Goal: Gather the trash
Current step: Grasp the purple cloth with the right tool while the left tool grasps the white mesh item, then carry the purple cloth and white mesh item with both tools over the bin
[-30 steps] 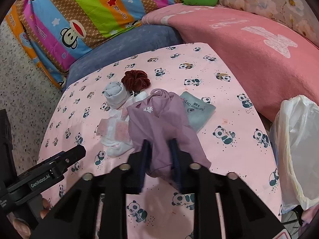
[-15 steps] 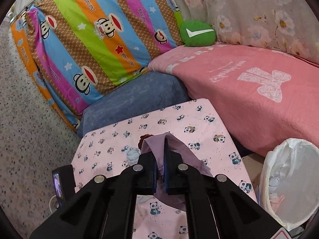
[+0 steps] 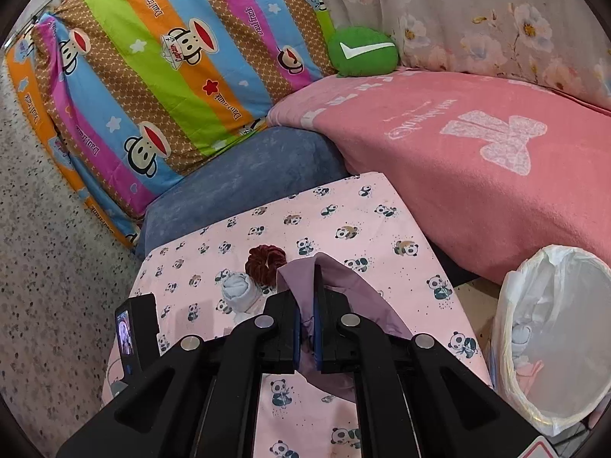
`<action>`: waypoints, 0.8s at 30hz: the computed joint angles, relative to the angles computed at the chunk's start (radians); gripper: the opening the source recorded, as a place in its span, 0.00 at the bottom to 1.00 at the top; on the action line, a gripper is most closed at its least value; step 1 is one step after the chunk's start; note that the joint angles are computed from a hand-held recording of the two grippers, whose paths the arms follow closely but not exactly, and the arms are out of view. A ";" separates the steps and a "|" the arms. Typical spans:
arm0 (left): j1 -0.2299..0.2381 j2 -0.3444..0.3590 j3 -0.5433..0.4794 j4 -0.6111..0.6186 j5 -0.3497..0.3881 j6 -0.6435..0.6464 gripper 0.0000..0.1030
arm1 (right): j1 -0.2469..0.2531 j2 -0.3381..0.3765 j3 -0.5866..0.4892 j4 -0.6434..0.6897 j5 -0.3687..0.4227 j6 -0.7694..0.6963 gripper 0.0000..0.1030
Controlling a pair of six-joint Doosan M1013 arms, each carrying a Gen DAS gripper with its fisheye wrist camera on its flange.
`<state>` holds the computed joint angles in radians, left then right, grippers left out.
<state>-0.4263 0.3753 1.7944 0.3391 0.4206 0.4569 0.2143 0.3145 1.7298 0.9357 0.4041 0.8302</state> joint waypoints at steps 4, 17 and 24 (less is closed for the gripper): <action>-0.006 -0.016 0.011 0.050 -0.014 -0.053 0.13 | 0.000 -0.002 0.009 0.010 0.002 -0.011 0.06; -0.080 -0.086 -0.009 0.295 0.012 -0.228 0.13 | -0.031 -0.060 0.056 0.191 -0.016 -0.173 0.06; -0.140 -0.093 -0.060 0.365 0.028 -0.224 0.13 | -0.079 -0.105 0.089 0.324 -0.016 -0.282 0.06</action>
<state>-0.5663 0.2819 1.7346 0.7040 0.4488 0.2331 0.1357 0.2090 1.8190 1.2598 0.3878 0.5484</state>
